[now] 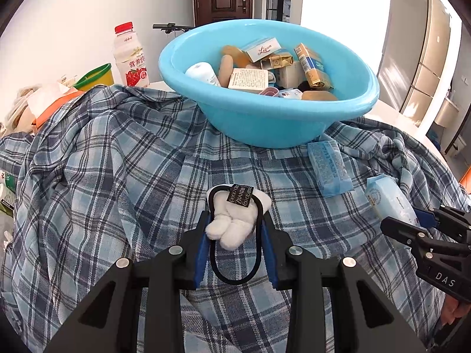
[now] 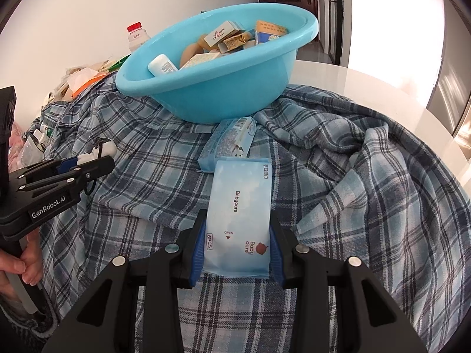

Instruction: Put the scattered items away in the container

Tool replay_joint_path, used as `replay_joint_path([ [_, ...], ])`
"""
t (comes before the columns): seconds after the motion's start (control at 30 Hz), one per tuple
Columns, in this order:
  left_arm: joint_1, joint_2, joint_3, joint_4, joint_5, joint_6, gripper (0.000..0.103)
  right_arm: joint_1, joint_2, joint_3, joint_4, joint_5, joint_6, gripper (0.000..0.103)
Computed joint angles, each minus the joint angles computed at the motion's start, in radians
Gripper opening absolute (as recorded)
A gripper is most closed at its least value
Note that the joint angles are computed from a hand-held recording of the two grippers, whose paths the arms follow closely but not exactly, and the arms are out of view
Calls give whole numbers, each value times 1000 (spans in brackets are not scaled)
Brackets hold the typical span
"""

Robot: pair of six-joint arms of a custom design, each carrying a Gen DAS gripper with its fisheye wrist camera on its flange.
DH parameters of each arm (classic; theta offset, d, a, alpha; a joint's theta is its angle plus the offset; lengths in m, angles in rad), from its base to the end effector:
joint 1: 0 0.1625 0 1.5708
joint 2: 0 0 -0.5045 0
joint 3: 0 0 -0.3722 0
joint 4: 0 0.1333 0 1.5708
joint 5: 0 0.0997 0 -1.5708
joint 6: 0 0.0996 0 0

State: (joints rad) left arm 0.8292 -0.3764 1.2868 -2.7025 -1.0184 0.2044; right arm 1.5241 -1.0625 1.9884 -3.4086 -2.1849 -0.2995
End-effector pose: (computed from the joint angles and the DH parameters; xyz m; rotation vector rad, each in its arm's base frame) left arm -0.4126 -0.7251 -0.0068 1.1229 2.3758 -0.4789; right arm 0.0481 -0.5976 0.3348 -0.0628 -2.2539 0.9547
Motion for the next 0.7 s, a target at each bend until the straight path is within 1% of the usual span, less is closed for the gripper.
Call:
replay_joint_path([
  [0.17, -10, -7, -18, -20, 0, 18, 34, 33, -9, -32, 1, -18, -35, 36],
  [0.33, -28, -5, -75, -10, 19, 43, 34, 88, -16, -92, -17, -51, -97, 36],
  [0.5, -48, -17, -121, -47, 2, 64, 34, 148, -20, -132, -92, -58, -177, 36],
  [0.6, -63, -26, -143, -79, -4, 87, 34, 177, -28, -150, -117, -42, -205, 36],
  [0.7, -78, -29, -174, -104, -9, 115, 34, 207, -28, -176, -145, -48, -250, 36],
])
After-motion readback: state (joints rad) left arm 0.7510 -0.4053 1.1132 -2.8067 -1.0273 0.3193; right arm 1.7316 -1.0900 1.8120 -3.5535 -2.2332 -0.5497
